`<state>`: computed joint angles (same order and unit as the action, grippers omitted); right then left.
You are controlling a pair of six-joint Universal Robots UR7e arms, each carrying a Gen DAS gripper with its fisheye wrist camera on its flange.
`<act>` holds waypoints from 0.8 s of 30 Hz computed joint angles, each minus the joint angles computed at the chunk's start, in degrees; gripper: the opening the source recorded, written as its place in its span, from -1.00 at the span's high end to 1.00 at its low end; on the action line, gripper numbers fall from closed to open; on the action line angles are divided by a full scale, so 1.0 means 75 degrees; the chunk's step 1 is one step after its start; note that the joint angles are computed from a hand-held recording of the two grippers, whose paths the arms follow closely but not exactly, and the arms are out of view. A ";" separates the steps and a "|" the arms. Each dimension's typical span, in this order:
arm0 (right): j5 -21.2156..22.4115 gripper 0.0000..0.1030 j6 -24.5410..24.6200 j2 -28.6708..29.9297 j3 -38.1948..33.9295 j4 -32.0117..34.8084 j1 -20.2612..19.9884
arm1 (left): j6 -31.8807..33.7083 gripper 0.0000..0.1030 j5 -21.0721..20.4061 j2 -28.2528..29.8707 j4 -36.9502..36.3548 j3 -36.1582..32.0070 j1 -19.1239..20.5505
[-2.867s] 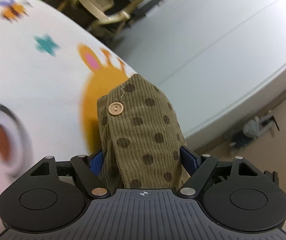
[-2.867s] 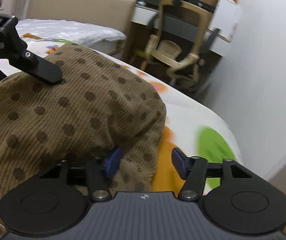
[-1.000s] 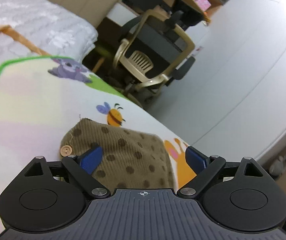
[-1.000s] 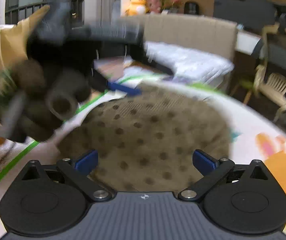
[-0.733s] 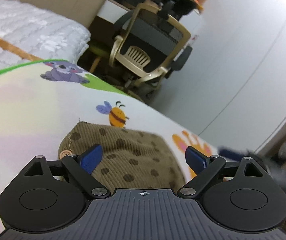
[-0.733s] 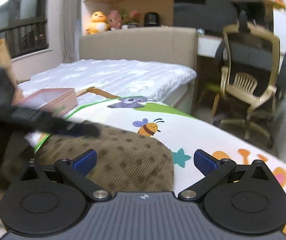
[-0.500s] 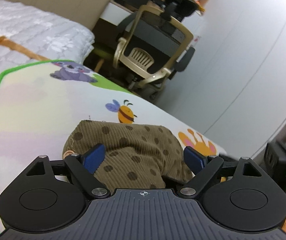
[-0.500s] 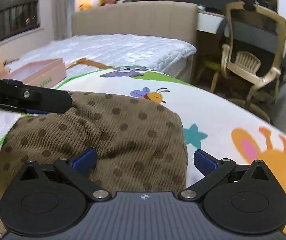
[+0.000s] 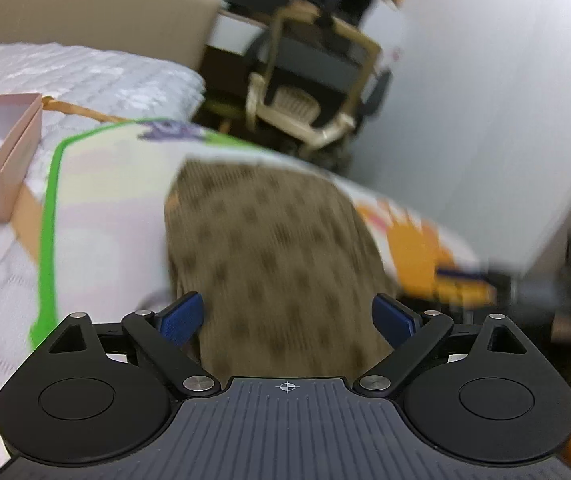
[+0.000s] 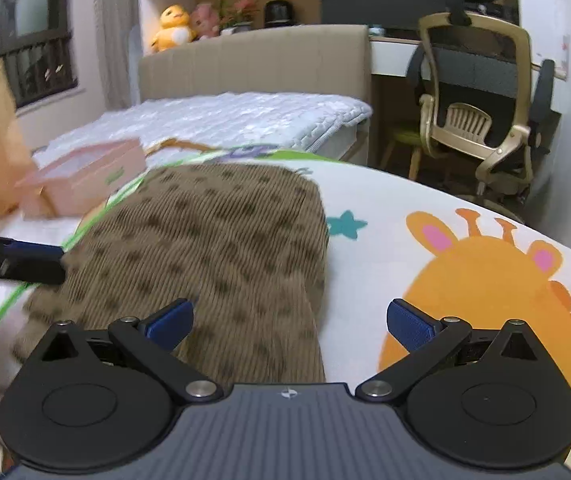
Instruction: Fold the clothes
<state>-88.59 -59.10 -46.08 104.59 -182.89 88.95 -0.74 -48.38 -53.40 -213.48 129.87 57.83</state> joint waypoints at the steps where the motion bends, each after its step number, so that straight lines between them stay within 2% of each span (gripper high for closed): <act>1: -0.0165 -1.00 -0.0212 -0.0047 0.0051 0.0115 0.0022 | -0.0016 -0.85 0.0160 -0.0043 0.0202 0.0153 -0.0100; 2: -0.0429 -1.00 -0.0405 -0.0032 0.0087 0.0110 0.0088 | -0.0053 -0.85 0.0369 -0.0074 0.0430 0.0269 -0.0197; 5: -0.0884 -1.00 -0.0783 0.0063 0.0276 -0.0251 0.0166 | -0.0547 -0.85 0.1665 0.0026 0.1090 0.0245 -0.0401; 7: -0.0901 -1.00 -0.0636 -0.0001 0.0337 -0.0115 0.0139 | -0.0974 -0.85 0.1959 -0.0022 0.1027 0.0341 -0.0461; 11: -0.0514 -1.00 -0.0549 -0.0259 0.0689 -0.0329 -0.0066 | -0.1510 -0.88 0.2430 0.0069 0.0472 0.0757 -0.0928; 13: -0.0140 -1.00 -0.0426 -0.0534 0.0986 -0.0428 -0.0230 | -0.1867 -0.92 0.2716 0.0289 0.0173 0.1003 -0.1356; 16: 0.0397 -1.00 -0.0299 -0.1175 0.1482 -0.0125 -0.0533 | -0.2633 -0.97 0.3199 0.0705 -0.0093 0.1354 -0.2116; 19: 0.0726 -1.00 -0.0642 -0.1834 0.2187 -0.0240 -0.0882 | -0.3436 -1.00 0.3853 0.1314 -0.0248 0.1603 -0.2940; 21: 0.0678 -1.00 -0.0914 -0.2105 0.2670 -0.0770 -0.1100 | -0.4000 -1.00 0.4311 0.1768 -0.0102 0.1681 -0.3455; 24: 0.0789 -1.00 -0.1208 -0.2520 0.3200 -0.1136 -0.1496 | -0.4715 -1.00 0.4619 0.2201 0.0224 0.1692 -0.3908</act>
